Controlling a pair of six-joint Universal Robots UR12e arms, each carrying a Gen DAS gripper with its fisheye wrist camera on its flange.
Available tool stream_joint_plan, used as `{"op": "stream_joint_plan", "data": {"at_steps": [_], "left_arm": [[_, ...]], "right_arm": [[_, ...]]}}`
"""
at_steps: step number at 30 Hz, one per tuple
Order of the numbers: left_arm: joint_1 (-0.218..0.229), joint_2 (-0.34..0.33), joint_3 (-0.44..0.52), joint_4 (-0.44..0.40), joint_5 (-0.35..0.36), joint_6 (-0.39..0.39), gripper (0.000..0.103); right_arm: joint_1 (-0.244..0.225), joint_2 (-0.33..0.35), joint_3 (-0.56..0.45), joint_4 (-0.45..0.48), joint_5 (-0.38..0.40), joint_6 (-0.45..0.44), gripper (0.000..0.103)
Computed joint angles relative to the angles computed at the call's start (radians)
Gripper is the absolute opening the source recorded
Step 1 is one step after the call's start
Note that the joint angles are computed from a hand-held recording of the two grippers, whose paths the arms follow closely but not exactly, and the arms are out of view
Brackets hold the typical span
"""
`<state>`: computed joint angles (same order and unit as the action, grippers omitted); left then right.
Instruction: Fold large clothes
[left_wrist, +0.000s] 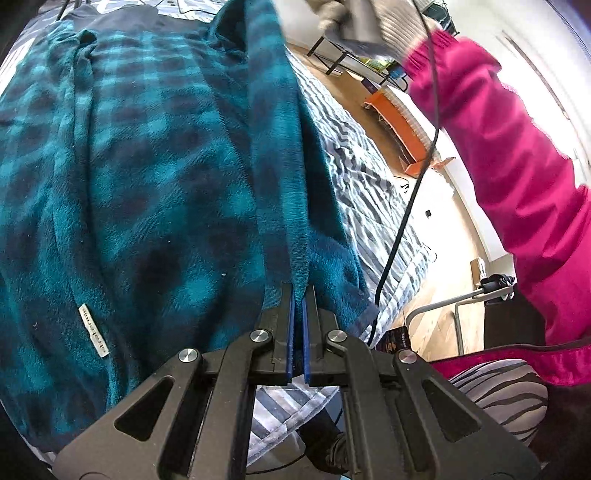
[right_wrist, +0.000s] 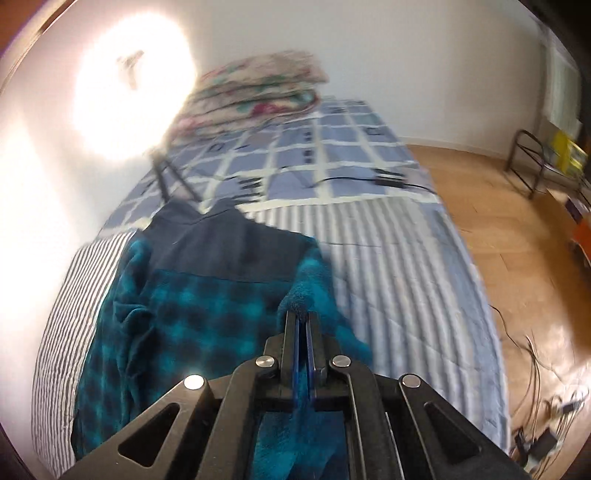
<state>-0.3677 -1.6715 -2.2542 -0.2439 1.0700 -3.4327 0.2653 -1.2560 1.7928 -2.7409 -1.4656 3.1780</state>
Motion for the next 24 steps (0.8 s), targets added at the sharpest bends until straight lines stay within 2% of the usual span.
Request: {"op": "stream_joint_plan", "data": {"at_steps": [5,11,12,13,14,16,19,20,21,22,24], "left_arm": [[0.010,0.000,-0.007,-0.007,-0.004,-0.019,0.001],[0.005,-0.002,-0.002,-0.041,0.013,-0.019,0.001],[0.003,-0.002,-0.001,-0.047,0.016,-0.024,0.001],[0.004,-0.003,0.000,-0.056,0.017,-0.030,0.001],[0.004,0.000,0.000,-0.062,0.016,-0.034,0.001],[0.005,0.006,0.002,-0.078,0.024,-0.040,0.001],[0.004,0.026,0.000,-0.089,0.057,-0.050,0.002],[0.002,0.037,-0.002,-0.087,0.076,-0.055,0.012],[0.000,0.049,-0.008,-0.075,0.097,-0.063,0.026],[-0.002,0.062,-0.016,-0.049,0.121,-0.078,0.030],[0.001,0.084,-0.029,-0.013,0.137,-0.089,0.031]], "right_arm": [[0.061,0.096,-0.085,0.072,-0.054,-0.073,0.000],[0.103,0.171,-0.122,0.127,-0.074,-0.112,0.001],[0.105,0.181,-0.131,0.149,-0.072,-0.123,0.003],[0.104,0.185,-0.132,0.169,-0.055,-0.132,0.010],[0.101,0.182,-0.126,0.166,-0.045,-0.133,0.018],[0.077,0.150,-0.092,0.135,0.043,-0.122,0.026],[0.037,0.079,-0.032,0.092,0.130,-0.110,0.028],[0.025,0.052,-0.008,0.077,0.142,-0.105,0.029],[0.009,0.022,0.021,0.061,0.163,-0.098,0.029],[-0.006,-0.003,0.043,0.056,0.183,-0.091,0.030],[-0.050,-0.072,0.113,0.045,0.243,-0.069,0.030]]}}
